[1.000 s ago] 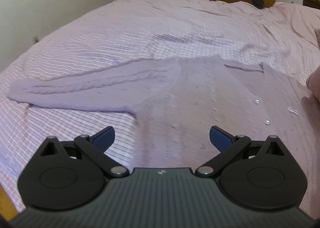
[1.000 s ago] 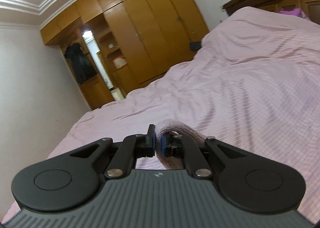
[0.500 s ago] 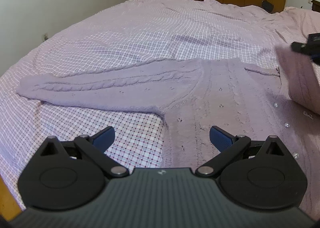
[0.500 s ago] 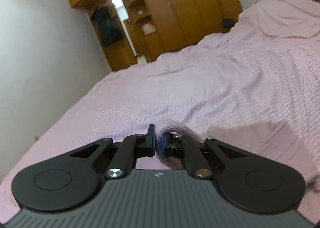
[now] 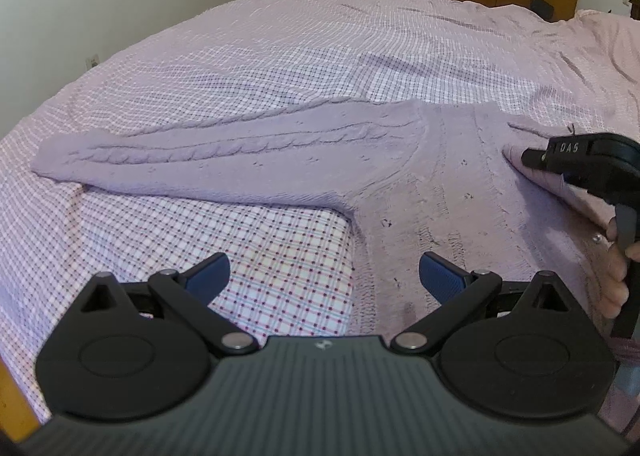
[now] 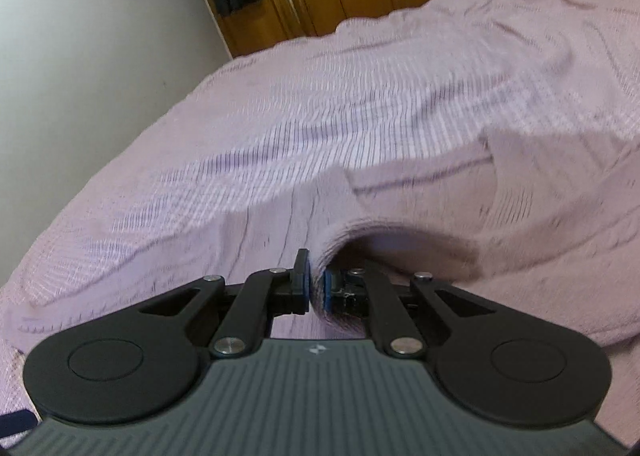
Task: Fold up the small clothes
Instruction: 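Lift the sleeve with the right gripper and fold it across the cardigan body, then open the right gripper to release the folded sleeve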
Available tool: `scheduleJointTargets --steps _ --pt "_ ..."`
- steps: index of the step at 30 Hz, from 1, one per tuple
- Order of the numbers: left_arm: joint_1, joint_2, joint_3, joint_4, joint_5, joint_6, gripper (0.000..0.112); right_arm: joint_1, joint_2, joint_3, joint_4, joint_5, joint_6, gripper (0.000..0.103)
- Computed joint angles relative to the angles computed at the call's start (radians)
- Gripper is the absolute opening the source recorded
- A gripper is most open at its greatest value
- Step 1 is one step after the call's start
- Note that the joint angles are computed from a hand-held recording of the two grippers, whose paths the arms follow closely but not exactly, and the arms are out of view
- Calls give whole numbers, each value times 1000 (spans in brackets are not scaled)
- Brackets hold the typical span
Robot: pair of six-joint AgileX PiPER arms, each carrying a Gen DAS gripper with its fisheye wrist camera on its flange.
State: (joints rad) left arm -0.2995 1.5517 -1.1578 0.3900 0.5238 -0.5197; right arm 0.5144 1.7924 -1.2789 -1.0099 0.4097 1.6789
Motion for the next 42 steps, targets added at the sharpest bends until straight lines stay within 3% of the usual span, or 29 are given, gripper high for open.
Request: scheduleJointTargets --steps 5,7,9,16,24,29,36,42 --pt "-7 -2 2 -25 -21 26 103 -21 -28 22 197 -51 -183 35" --pt "-21 -3 4 -16 -28 25 103 -4 -72 60 198 -55 -197 58" --pt "-39 -1 0 -8 -33 24 103 22 -127 103 159 -47 -189 66" --pt "-118 29 -41 -4 -50 37 103 34 -374 295 138 46 -239 69" --pt "-214 146 -169 27 -82 35 103 -70 -573 439 126 180 -344 70" --pt "-273 254 -280 89 -82 -2 103 -200 -623 525 173 116 -398 73" --pt "-348 400 -434 258 -37 -84 102 -358 -569 594 175 -79 -356 74" --pt "-381 502 -537 365 -29 -97 88 -413 -553 621 167 -169 -338 76"
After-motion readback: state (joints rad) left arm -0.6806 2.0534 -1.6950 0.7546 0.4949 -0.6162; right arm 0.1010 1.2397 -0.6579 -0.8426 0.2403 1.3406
